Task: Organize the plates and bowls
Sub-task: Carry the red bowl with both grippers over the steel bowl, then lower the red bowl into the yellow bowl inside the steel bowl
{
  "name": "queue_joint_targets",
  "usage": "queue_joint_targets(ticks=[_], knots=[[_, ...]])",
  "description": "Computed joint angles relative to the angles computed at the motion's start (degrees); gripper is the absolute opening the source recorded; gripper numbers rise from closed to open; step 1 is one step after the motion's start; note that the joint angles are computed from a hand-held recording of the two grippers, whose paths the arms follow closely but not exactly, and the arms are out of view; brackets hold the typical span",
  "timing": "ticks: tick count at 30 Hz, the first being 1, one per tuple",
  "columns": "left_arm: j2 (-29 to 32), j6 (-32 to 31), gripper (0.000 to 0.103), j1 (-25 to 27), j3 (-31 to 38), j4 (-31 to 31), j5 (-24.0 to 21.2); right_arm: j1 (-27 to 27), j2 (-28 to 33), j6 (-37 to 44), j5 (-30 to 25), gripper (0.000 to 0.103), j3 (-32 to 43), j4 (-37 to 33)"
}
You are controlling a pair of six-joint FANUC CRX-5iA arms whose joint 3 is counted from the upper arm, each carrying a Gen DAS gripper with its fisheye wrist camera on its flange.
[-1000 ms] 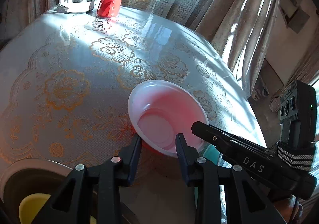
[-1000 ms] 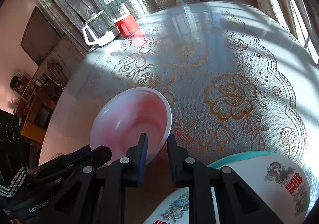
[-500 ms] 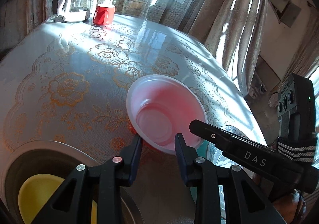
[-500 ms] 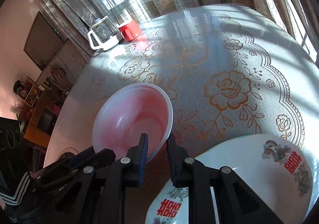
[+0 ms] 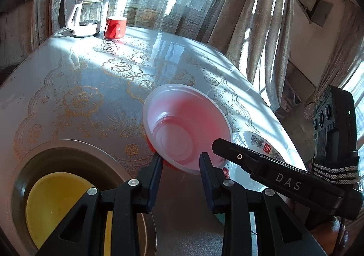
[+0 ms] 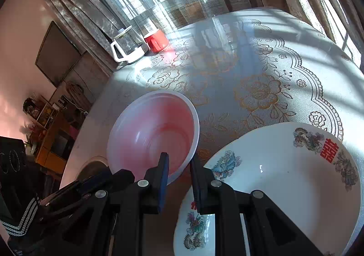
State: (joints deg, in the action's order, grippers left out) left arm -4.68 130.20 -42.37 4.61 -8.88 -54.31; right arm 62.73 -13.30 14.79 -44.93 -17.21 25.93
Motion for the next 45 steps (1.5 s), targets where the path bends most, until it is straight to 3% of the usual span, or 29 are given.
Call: queue_joint_targets(ticks=[26,36,45], knots=[[-6.55,3.42,0.033,-4.6,-4.35,-3.29,0.01,8.12,-4.79,-10.85,-0.22,0.019,-5.48,8.6],[-13.14,5.39,0.033,-3.74,-8.91,-3.62,0.24,10.48,-2.76,-7.11,1.9,0.019,-2.51,8.1],[-19.68,8.88,0.033,-1.67,-12.82,-5.84,-2.52,10.78,2.01,-0.91,5.03,0.018,2.3,2.02]])
